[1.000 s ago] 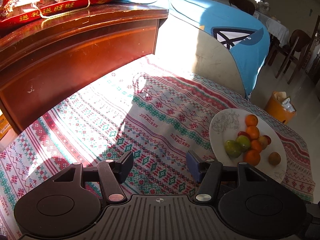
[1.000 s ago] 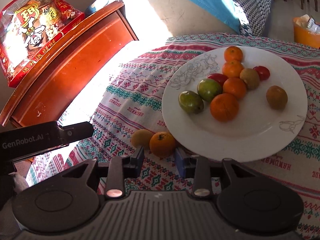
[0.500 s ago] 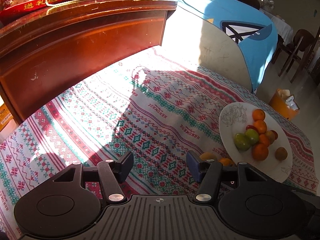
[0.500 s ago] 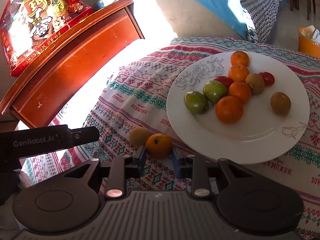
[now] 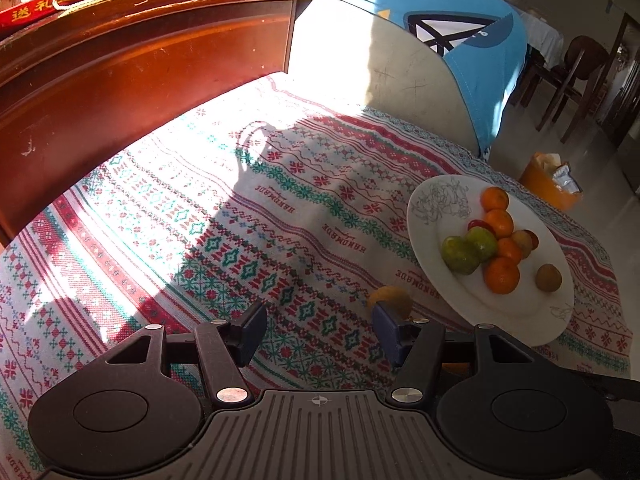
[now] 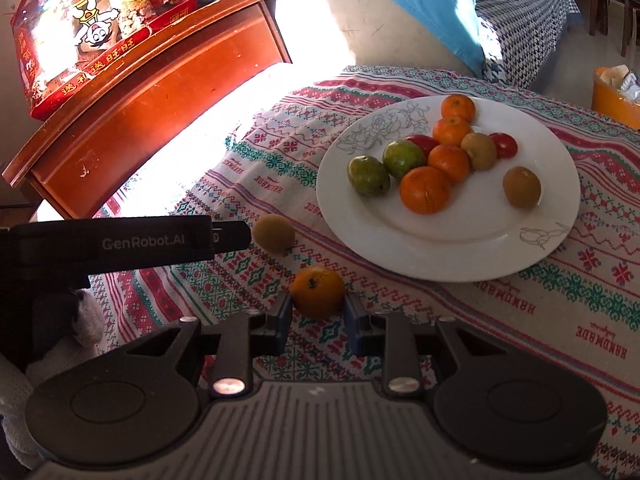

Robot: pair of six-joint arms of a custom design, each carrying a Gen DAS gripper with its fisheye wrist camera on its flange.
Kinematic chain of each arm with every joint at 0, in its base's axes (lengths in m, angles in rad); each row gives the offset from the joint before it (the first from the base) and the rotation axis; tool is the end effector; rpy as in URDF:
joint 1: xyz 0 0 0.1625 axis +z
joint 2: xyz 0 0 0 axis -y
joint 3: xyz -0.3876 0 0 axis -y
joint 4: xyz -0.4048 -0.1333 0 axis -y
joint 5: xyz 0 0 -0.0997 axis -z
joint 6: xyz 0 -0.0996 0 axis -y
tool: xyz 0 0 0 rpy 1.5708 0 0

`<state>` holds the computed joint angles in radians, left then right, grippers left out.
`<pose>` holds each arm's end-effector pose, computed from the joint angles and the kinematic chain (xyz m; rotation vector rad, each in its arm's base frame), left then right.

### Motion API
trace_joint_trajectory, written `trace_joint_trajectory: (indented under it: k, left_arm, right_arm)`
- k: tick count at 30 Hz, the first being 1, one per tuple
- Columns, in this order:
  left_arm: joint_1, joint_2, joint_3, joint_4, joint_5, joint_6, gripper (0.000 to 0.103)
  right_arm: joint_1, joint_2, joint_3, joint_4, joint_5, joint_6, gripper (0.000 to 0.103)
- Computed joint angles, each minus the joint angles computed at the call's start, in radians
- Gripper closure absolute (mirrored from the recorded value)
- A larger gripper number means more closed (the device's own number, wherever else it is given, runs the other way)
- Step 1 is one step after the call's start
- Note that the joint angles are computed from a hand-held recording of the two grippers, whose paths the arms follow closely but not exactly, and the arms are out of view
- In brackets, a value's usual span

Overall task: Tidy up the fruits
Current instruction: 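Grasp an orange with the right gripper while the left gripper grasps a yellow-brown fruit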

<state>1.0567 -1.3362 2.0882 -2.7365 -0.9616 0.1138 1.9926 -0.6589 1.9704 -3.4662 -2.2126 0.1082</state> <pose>-0.0850 -0.5375 0.2283 0.6259 2.4712 -0.6821 0.2872 -0.4602 -0.0031 0.1445 -2.5219 0.9479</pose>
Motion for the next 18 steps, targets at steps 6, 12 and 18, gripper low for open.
trace_joint_trajectory:
  k: [6,12,18]
  left_arm:
    - [-0.006,0.024,0.008,-0.032,-0.035,0.033,0.045]
    - [-0.005,0.064,0.001,-0.062,-0.045,0.056,0.048]
    - [-0.001,0.09,0.006,-0.088,-0.048,0.078,0.058]
  right_arm:
    - [-0.006,-0.013,0.015,-0.006,0.001,0.014,0.075]
    - [-0.01,-0.012,0.014,-0.015,0.006,0.024,0.073]
    - [-0.017,-0.008,0.013,-0.031,0.02,0.003,0.074]
